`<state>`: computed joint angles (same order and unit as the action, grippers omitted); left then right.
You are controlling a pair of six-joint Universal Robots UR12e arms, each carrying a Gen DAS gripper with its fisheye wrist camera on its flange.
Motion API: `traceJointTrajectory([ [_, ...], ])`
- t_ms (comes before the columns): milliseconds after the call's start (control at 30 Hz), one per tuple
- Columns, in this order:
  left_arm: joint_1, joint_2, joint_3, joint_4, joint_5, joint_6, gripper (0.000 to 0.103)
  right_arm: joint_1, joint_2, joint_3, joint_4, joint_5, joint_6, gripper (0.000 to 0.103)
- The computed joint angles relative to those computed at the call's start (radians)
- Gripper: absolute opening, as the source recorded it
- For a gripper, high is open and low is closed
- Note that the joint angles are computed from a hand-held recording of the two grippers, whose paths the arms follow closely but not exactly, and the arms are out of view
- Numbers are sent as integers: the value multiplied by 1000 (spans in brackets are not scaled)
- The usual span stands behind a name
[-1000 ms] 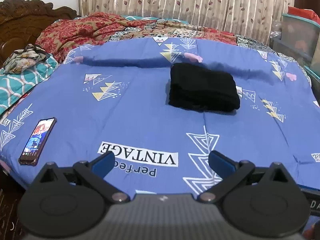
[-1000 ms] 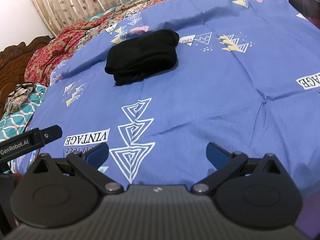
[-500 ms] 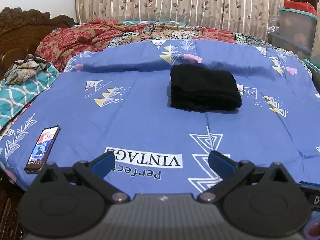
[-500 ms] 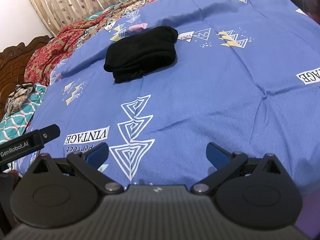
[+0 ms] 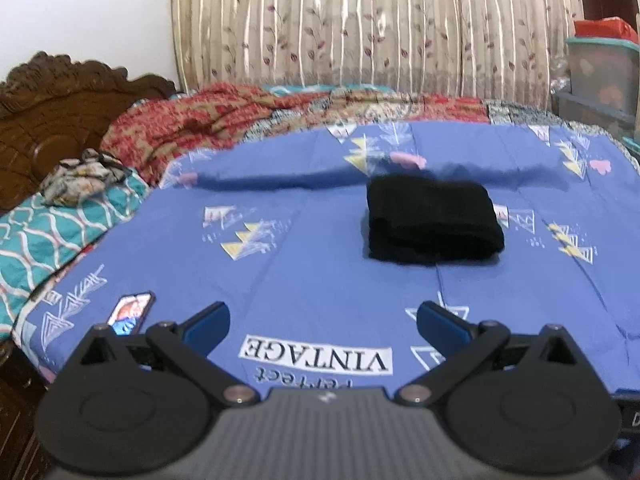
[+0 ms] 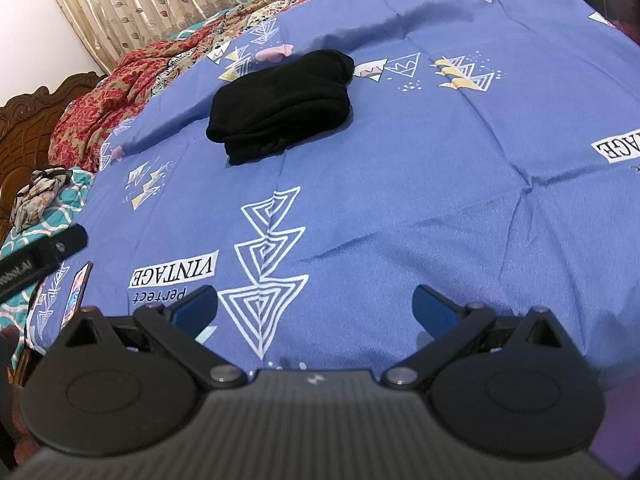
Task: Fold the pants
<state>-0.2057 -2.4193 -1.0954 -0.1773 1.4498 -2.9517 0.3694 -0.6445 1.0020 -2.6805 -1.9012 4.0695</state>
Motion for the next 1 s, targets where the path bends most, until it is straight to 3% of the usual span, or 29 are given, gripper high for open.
traceJointTrajectory([
  [133, -2, -3, -9, 71, 22, 1, 103, -1, -3, 5, -1, 6, 5, 103],
  [233, -3, -3, -9, 75, 22, 10, 103, -3, -4, 8, -3, 12, 7, 103],
  [533, -4, 0, -1, -9, 4, 27, 103, -7, -10, 20, -9, 25, 15, 103],
  [1000, -13, -5, 34, -203, 62, 54, 103, -6, -10, 23, -12, 21, 10, 103],
])
